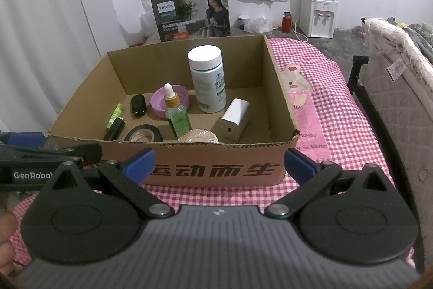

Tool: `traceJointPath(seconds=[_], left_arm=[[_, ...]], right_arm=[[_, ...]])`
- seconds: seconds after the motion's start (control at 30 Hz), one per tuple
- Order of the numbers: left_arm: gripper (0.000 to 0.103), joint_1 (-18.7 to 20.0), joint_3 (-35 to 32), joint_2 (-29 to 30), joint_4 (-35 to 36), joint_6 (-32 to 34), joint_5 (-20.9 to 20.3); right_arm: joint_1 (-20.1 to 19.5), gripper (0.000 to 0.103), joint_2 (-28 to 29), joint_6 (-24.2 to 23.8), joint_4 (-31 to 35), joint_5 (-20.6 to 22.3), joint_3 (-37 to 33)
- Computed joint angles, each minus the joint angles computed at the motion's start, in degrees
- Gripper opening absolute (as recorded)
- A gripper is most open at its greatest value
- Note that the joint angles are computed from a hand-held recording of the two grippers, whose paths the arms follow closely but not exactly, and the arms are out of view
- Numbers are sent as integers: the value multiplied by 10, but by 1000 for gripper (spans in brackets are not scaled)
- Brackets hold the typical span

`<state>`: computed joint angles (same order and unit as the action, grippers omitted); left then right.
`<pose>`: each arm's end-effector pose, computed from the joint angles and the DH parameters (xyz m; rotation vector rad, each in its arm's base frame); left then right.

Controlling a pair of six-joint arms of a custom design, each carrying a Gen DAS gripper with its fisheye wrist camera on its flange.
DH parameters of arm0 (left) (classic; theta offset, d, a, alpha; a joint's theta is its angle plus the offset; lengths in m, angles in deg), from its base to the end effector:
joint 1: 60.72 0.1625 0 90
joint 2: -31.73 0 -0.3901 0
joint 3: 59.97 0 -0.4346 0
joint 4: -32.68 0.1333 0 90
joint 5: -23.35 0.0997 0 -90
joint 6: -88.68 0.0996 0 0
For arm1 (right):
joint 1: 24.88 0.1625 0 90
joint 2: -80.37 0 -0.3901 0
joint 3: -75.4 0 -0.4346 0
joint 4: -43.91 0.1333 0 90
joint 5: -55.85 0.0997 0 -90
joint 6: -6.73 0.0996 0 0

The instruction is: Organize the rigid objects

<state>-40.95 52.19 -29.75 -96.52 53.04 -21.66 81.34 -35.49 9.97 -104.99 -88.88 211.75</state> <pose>-0.4443 -0.3762 0.0802 0.8211 2.2960 -0.6575 0.1479 -0.3223 0.3783 -0.1417 -2.1731 0.9233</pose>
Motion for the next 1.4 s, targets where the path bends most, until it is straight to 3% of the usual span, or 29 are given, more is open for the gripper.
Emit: traceJointPath(seconds=[1.4], left_arm=[[103,0,-3,2,-4,3,1]], right_arm=[[4,102,-3,-2,8,-5,-5]])
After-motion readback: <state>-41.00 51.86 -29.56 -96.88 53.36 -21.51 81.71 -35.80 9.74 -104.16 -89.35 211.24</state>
